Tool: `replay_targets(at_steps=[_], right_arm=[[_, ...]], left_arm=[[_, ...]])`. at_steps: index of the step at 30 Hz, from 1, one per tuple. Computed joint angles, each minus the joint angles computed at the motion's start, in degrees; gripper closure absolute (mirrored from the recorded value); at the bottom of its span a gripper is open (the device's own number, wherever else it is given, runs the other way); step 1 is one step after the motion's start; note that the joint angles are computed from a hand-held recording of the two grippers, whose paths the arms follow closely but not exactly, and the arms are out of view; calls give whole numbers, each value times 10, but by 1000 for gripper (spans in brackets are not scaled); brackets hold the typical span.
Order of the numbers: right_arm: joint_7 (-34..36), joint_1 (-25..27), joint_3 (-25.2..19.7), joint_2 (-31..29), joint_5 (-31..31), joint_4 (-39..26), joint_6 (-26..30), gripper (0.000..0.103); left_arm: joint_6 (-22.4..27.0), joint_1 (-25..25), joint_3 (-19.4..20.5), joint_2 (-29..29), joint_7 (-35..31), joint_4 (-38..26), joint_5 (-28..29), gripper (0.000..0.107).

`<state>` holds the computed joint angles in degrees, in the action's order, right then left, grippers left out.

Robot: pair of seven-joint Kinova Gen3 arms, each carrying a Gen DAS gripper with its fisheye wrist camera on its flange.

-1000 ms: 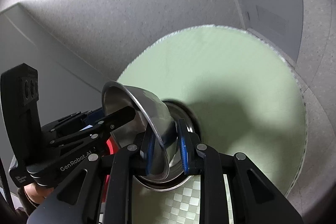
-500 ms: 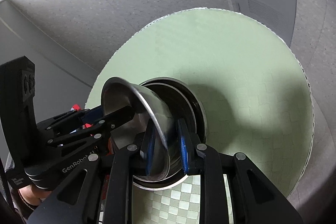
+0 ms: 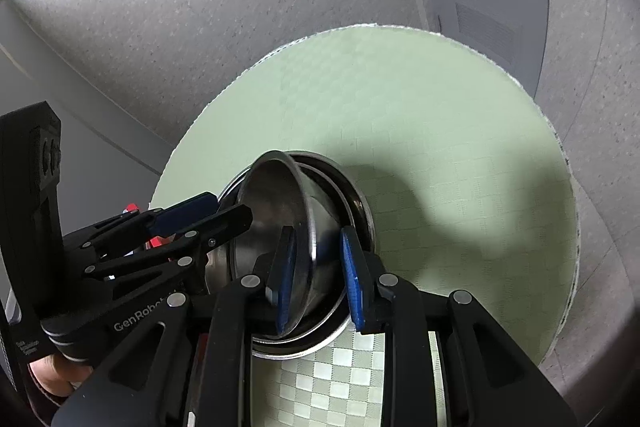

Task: Organize plates and bowls
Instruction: 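Lower the small steel bowl into the stacked steel bowls with both tools, then grip the rim of the stacked steel bowls with both tools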

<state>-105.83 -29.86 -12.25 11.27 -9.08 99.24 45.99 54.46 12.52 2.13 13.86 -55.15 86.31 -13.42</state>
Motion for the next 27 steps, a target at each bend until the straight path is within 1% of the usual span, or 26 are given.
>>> replay_targets(at_steps=[1,4,8,10,11,12,14,16,19,23,27], right_arm=[[-8,-5,2,-4,10,0,2,77],[-13,-6,1,-15,14,5,1,76],[-23,-6,3,-24,24,9,2,72],[-33,-7,4,-26,33,10,2,69],[-44,-10,6,-28,42,11,3,61],[-56,-13,7,-29,52,12,3,51],[-68,-15,8,-27,65,11,4,39],[-66,-10,7,-24,58,14,3,37],[-40,8,4,-14,20,17,5,37],[-5,30,2,0,-30,26,6,37],[12,37,1,9,-53,34,7,37]], left_arm=[[-1,3,-1,-1,5,1,-3,60],[-2,7,-1,-5,19,3,-10,53],[-2,12,-4,-16,44,14,-26,35],[1,14,-3,-19,57,16,-32,29],[3,14,-3,-21,62,17,-35,26],[7,14,-2,-21,64,17,-37,25],[15,14,1,-20,68,13,-39,20],[23,9,3,-16,59,9,-32,18],[42,4,4,-3,42,-7,-24,16],[54,4,4,8,33,-21,-17,16],[70,2,3,24,18,-38,-4,16]])
